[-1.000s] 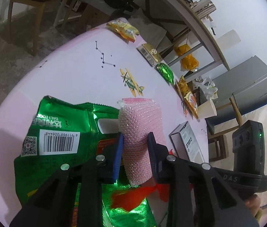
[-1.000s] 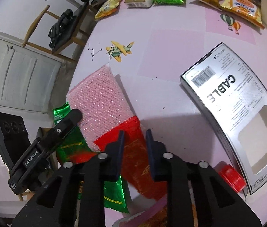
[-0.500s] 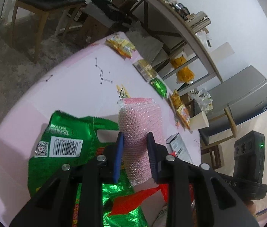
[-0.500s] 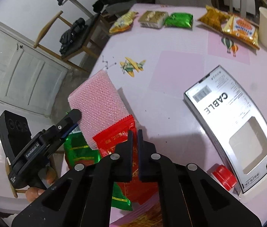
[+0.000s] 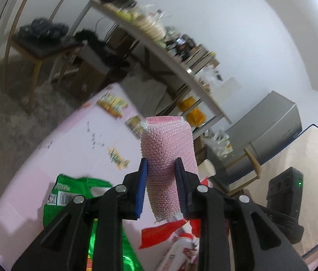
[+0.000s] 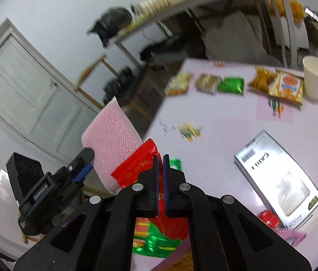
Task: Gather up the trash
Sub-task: 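Close the left tool on the pink sponge while the right tool grasps the red wrapper, then carry the sponge and red wrapper to the wastebasket and open both tools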
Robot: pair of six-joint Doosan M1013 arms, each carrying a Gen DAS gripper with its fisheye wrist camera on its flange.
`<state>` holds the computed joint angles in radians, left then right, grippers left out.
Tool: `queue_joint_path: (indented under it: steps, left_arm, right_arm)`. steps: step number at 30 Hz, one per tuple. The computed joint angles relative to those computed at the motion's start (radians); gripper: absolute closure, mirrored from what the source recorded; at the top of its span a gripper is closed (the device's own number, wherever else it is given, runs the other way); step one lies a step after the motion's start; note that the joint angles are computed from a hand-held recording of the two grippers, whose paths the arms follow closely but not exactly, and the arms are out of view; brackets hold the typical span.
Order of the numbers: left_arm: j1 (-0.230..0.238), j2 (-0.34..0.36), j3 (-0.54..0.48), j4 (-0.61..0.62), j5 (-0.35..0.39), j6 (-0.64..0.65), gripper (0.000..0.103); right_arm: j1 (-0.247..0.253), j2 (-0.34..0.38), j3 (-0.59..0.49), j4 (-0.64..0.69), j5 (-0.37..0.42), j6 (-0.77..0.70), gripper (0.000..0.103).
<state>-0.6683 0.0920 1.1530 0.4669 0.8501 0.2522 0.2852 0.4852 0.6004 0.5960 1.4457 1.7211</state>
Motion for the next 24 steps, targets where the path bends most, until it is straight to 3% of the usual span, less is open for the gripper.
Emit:
queue_joint_path:
  steps: [6, 15, 24]
  left_arm:
    - [-0.036, -0.011, -0.031, 0.074, -0.010, -0.007, 0.080]
    - [-0.077, -0.033, -0.037, 0.129, -0.010, -0.017, 0.080]
    - [-0.145, -0.045, -0.027, 0.133, -0.022, 0.033, 0.080]
  right_arm:
    - [-0.028, -0.058, 0.092, 0.156, -0.157, -0.024, 0.101]
    - [-0.035, -0.105, 0.140, 0.178, -0.208, -0.024, 0.101]
    - [-0.066, -0.247, 0.340, 0.161, -0.298, -0.056, 0.101]
